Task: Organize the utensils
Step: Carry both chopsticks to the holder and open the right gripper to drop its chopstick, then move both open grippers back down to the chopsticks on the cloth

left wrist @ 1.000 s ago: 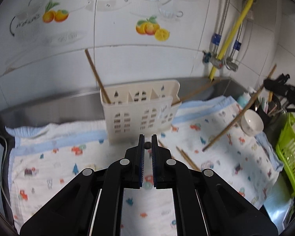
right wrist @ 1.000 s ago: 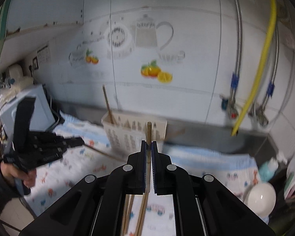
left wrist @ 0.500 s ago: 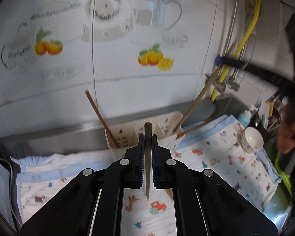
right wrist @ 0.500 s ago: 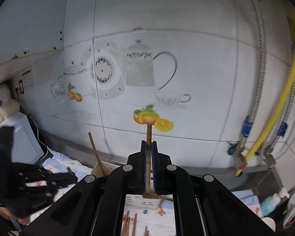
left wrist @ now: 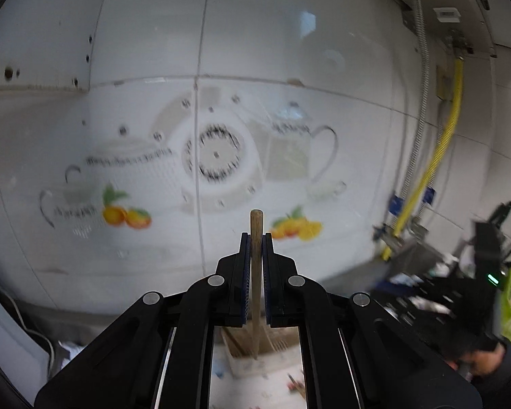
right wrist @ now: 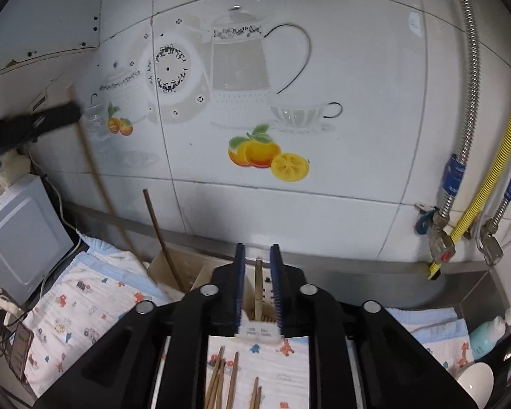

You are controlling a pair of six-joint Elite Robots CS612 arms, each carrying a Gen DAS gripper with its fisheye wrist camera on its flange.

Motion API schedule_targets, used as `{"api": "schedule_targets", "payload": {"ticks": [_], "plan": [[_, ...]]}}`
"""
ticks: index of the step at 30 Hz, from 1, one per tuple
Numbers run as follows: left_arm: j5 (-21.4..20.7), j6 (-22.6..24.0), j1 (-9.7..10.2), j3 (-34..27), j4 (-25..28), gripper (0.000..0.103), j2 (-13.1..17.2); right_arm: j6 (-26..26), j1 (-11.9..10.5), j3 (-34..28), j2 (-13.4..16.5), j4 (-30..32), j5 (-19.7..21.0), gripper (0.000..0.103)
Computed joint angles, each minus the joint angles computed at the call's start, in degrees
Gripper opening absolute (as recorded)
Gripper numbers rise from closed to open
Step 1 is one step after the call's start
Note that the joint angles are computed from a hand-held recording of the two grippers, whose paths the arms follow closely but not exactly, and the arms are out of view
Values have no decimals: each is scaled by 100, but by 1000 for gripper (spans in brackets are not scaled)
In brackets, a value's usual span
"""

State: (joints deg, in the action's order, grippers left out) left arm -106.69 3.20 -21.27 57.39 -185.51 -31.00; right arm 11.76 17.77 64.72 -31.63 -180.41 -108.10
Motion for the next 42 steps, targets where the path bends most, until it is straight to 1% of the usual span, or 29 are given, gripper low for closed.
{"api": "schedule_targets", "payload": {"ticks": [1,2,4,5,7,9,11,12,14,16,18,20,22,26,28,30,32,36,37,40,42], "plan": [[58,-73,-7,-110,-79,5,80,-26,9,105,-40,-58,-15,17],[89,-116,-9,-169,-56,5,116,-44,18,206,-78,-101,-18,17],[18,-290,0,-381,94,5,259,-61,36,410,-147,-214,-21,17],[69,-319,-9,-429,104,5,301,-30,45,536,-188,-256,-6,17],[46,-331,-10,-481,184,6,363,45,50,733,-244,-339,103,18],[-15,-301,-11,-531,428,6,422,93,76,965,-292,-448,175,18],[-74,-251,-14,-489,631,6,421,205,97,1189,-332,-549,289,18],[-96,-213,-19,-423,687,8,398,276,108,1300,-348,-609,363,18],[-88,-73,-33,-198,668,9,304,365,145,1497,-375,-692,419,18],[-71,185,-55,135,512,9,159,492,179,1691,-393,-806,479,18],[-124,306,-51,426,389,11,31,667,219,1923,-413,-916,550,18],[-194,377,-44,808,242,17,-130,748,271,2056,-411,-927,495,18],[-241,437,-40,1225,39,21,-283,855,337,2219,-396,-953,414,18],[-491,409,-4,1866,-90,35,-475,1199,446,2526,-341,-1023,386,18],[-587,385,9,2152,-39,36,-537,1270,502,2602,-310,-949,277,18],[-653,328,20,2341,-54,37,-547,1346,554,2661,-273,-871,205,18],[-666,296,12,2533,-33,41,-537,1432,592,2726,-228,-808,161,18],[-718,327,-23,2746,275,41,-469,1576,598,2779,-163,-755,189,17],[-745,371,-40,2777,433,41,-439,1585,596,2788,-153,-762,214,17],[-762,456,-93,2885,631,41,-365,1596,607,2795,-122,-867,166,16],[-768,406,-138,2889,778,41,-305,1615,612,2783,-117,-851,99,16]]}}
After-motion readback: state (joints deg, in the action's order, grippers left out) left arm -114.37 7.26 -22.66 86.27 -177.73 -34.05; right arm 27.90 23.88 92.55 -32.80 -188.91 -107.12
